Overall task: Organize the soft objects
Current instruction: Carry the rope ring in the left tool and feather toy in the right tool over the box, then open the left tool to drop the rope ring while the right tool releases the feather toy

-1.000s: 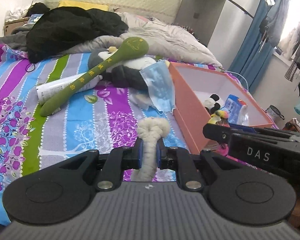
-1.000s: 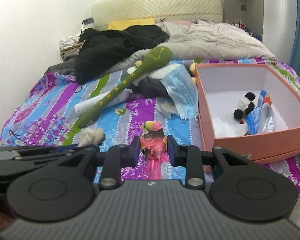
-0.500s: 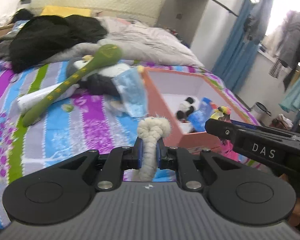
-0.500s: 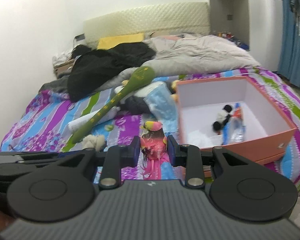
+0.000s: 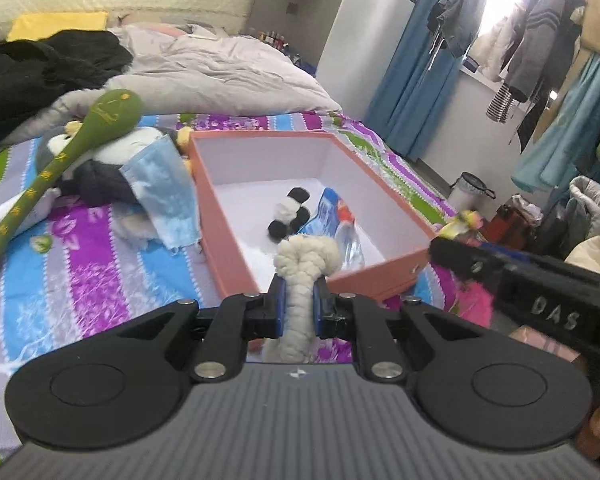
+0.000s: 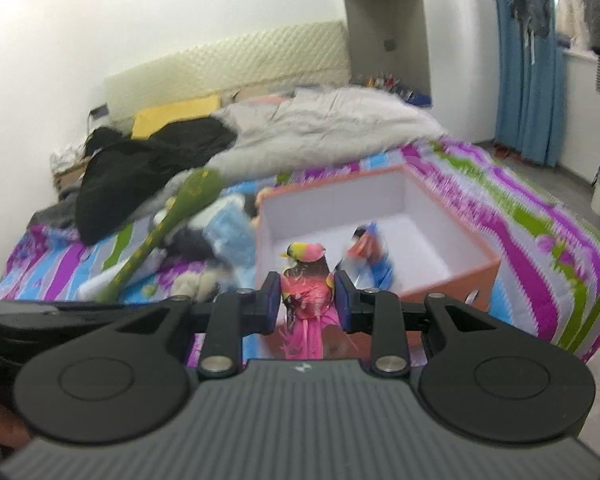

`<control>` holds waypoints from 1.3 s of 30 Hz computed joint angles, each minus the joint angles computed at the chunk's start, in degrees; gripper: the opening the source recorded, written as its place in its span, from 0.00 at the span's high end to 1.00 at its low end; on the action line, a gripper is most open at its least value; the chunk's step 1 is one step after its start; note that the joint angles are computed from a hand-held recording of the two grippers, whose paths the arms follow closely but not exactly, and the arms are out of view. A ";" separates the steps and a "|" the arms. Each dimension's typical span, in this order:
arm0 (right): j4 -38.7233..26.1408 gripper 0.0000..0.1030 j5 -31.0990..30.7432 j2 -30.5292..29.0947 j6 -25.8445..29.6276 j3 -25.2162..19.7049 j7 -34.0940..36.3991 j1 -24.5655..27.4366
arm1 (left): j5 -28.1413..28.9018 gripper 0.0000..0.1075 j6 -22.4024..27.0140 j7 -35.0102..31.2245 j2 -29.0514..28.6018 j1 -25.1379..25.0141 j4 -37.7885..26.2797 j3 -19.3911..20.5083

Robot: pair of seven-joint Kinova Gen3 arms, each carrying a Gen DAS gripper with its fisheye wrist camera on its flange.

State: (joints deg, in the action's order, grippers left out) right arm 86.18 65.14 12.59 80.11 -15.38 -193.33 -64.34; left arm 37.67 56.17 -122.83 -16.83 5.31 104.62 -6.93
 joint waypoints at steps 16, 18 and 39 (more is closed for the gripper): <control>-4.14 0.69 -15.00 -2.33 -16.37 5.63 20.63 20.50 | -8.81 0.85 4.47 14.63 23.61 0.02 -27.20 11.31; -5.00 0.69 -17.94 -1.73 -16.41 6.38 23.46 22.23 | -11.16 0.85 6.10 17.26 27.09 0.46 -31.15 12.41; -0.14 0.47 -34.40 1.05 -23.30 10.55 31.96 30.32 | -21.97 0.65 11.68 23.31 38.52 4.31 -39.96 15.30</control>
